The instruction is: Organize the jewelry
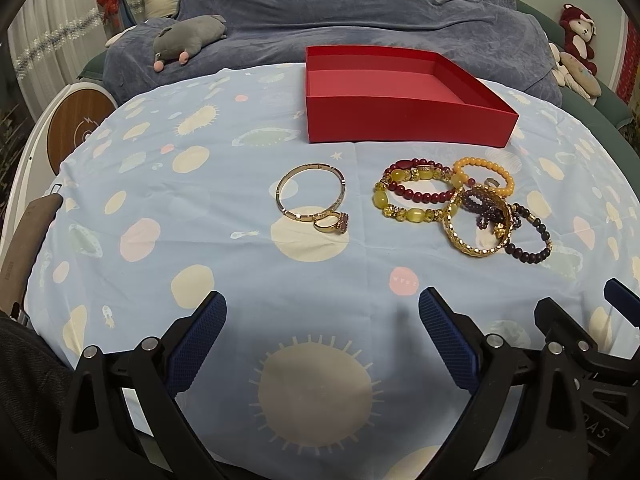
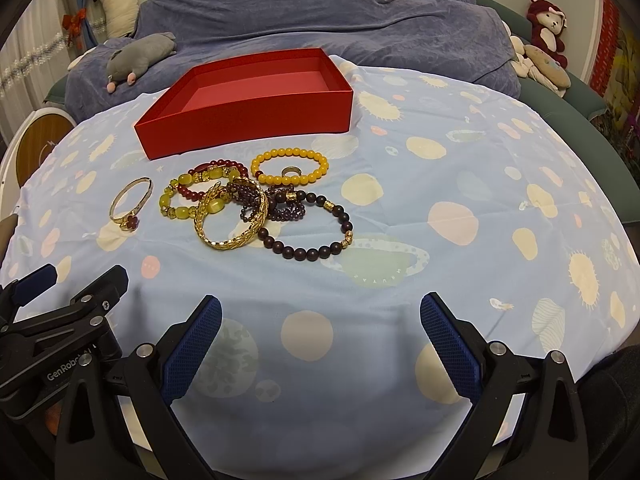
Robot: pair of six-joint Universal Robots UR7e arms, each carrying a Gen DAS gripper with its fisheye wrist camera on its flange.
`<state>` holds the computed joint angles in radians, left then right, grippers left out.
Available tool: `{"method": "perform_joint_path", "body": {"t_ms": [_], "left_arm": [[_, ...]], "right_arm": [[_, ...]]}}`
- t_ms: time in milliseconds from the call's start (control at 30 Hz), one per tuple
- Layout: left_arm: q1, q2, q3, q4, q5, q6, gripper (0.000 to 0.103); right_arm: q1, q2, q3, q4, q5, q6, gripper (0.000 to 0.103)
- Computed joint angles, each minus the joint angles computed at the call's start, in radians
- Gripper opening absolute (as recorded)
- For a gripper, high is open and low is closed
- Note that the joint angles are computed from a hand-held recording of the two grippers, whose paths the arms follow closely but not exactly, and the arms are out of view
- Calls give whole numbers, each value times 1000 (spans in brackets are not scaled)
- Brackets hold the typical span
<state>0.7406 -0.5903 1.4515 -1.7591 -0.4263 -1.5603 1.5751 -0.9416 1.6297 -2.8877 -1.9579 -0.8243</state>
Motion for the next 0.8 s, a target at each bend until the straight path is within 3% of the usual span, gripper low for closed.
{"method": "perform_joint_path", "body": {"t_ms": [800], "left_arm": [[-1,-1,-3,14,-3,-7,93]], "right_arm": [[0,1,-2,2,-2,1,96]]}}
